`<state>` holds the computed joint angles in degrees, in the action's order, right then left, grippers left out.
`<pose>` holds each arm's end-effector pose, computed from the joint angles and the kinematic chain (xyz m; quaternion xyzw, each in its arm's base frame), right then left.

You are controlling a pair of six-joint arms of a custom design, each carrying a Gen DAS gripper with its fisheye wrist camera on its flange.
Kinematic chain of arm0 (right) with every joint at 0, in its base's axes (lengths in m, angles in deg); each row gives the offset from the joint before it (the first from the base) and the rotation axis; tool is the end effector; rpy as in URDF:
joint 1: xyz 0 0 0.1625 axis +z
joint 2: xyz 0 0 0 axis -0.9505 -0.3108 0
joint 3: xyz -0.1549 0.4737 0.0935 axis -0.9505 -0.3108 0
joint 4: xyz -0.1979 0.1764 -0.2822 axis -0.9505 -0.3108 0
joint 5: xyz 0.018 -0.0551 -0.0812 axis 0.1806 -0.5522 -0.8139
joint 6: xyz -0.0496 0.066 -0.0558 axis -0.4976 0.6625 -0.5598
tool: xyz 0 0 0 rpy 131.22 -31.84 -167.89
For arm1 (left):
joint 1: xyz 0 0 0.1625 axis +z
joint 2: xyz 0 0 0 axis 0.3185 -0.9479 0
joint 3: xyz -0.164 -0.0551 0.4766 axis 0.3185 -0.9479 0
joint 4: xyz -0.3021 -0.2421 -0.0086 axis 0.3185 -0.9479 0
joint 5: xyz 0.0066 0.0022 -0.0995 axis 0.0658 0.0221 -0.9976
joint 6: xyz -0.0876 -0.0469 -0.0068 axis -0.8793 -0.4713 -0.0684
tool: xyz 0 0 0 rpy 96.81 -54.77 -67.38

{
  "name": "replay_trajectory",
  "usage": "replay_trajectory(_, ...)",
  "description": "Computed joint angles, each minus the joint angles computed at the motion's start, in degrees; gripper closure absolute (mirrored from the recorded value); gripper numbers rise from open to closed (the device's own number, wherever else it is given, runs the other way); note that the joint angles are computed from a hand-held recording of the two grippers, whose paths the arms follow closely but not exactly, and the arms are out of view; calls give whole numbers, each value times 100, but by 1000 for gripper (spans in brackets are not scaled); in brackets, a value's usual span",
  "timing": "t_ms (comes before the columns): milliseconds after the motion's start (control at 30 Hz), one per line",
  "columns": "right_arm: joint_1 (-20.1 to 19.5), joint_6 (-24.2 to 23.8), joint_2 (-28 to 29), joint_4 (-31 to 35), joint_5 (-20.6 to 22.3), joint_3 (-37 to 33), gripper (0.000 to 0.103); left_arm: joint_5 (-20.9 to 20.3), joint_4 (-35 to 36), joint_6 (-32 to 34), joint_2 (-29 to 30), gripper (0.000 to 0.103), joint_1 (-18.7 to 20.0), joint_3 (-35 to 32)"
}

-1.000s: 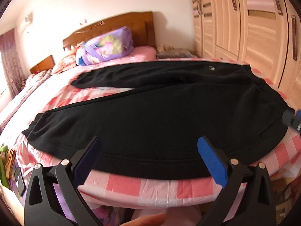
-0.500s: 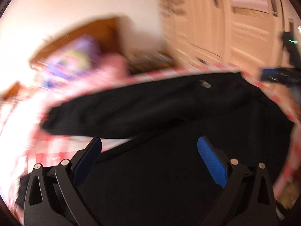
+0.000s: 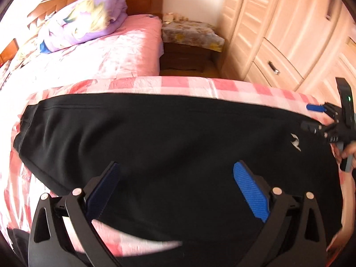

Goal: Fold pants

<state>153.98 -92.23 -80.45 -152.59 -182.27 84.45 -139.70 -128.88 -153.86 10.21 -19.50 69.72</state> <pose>0.0567 -0.3394 0.3238 0.4239 -0.8709 0.0722 0.2381 -0.3227 -0.1790 0.1104 0.0340 0.8959 -0.2773 0.3454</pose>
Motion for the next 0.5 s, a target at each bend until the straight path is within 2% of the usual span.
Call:
replay_trajectory(167,149,-65,506,448,-113,-301,13,262,-762,383,94,1,441,129)
replay_trajectory(267,94,-66,541,903,26,-465,24,227,-2110,866,213,3,766,447)
replay_trajectory(333,-3,-169,347,1469,289,-572,61,104,-2982,1020,346,10,902,631)
replay_trajectory(367,-10,-226,281,1482,306,-541,62,22,-3303,1077,434,15,964,664)
replay_trajectory(400,-4,-313,209,1440,310,-465,68,-27,-3512,1130,498,15,1034,678)
replay_trajectory(500,49,-858,-8,422,277,9,94,-92,-4030,1147,632,15,1129,711)
